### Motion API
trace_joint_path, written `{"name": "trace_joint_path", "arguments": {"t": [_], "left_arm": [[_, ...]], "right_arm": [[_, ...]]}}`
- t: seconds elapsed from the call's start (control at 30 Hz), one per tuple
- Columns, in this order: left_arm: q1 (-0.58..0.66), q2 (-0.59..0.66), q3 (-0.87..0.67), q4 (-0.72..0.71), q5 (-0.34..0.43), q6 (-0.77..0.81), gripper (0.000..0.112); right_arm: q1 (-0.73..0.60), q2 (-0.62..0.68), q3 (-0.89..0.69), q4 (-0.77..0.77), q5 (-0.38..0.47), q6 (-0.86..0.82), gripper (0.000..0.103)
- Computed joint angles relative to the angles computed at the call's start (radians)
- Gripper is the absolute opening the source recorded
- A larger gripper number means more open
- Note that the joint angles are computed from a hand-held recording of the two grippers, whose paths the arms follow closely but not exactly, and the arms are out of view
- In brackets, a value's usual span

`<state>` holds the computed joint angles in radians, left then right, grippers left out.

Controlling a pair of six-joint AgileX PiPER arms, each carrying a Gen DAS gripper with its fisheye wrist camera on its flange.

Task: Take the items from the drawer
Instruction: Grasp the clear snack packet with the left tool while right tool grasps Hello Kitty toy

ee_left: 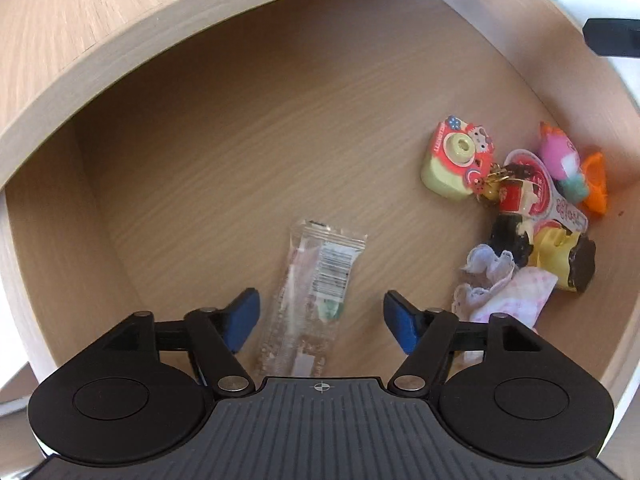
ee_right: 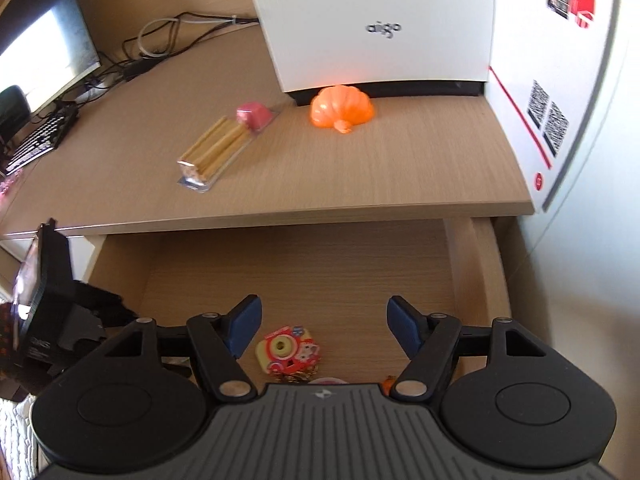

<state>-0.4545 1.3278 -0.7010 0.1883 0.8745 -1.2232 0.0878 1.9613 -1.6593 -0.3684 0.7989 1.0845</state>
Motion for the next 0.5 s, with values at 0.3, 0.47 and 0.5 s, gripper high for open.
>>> {"name": "trace_joint_path", "arguments": {"t": [0.3, 0.47, 0.5], "left_arm": [[-0.135, -0.011, -0.039, 0.061, 0.090, -0.224, 0.032], [-0.245, -0.085, -0.049, 0.118, 0.172, -0.432, 0.032], [-0.271, -0.100, -0.054, 0.134, 0.194, -0.476, 0.032]], "right_arm": [[-0.021, 0.209, -0.245, 0.208, 0.103, -0.307, 0.075], [-0.028, 0.417, -0.531, 0.294, 0.263, -0.441, 0.075], [-0.026, 0.461, -0.603, 0.289, 0.310, -0.450, 0.075]]}}
